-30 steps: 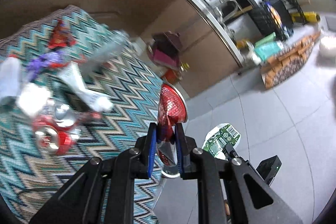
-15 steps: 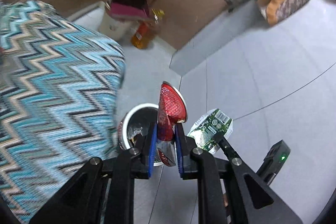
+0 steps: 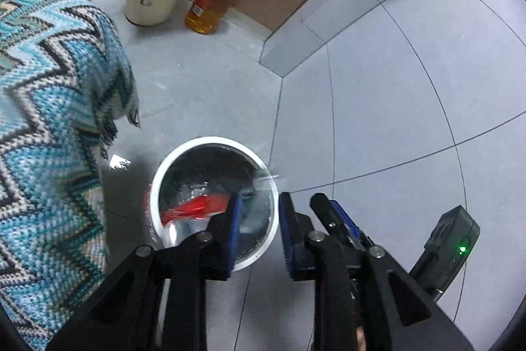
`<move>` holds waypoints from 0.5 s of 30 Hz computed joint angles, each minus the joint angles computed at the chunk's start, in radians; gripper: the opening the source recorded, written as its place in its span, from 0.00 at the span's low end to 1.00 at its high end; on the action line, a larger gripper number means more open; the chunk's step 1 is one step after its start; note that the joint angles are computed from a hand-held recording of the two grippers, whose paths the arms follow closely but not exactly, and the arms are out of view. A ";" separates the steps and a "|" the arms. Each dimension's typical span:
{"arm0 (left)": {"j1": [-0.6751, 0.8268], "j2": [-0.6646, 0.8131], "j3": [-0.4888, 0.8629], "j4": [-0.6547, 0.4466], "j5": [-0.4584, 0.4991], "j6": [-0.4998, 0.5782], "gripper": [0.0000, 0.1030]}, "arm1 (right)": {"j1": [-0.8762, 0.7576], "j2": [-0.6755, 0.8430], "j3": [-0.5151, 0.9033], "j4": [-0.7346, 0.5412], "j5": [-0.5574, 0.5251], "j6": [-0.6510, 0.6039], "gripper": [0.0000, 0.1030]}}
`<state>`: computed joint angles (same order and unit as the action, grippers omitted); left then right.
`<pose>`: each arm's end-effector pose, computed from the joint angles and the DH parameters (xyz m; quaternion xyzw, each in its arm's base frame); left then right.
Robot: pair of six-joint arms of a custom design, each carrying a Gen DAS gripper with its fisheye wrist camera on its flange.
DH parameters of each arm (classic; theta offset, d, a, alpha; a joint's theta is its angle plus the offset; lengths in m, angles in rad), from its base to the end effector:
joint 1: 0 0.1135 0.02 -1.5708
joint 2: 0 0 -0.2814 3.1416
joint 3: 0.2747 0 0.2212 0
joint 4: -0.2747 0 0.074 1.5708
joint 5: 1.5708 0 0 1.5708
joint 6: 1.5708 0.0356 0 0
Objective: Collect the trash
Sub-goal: 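Carry both items over the bin and open both grippers to drop them, then move both tools back over the trash pile on the table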
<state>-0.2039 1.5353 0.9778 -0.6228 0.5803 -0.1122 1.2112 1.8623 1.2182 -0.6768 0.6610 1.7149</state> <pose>0.2525 -0.0722 0.2370 0.0985 0.9365 -0.3064 0.1394 0.1374 0.3034 0.2042 0.2730 0.8988 0.0826 0.3328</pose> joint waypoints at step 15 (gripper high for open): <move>0.376 -0.328 0.073 -0.321 0.102 0.368 0.29 | 0.149 0.047 0.300 -0.353 0.135 0.121 0.34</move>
<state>0.1723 1.2075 1.0506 -0.9442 0.6828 0.2561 1.3597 1.9089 1.5187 -1.0302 0.7955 1.8363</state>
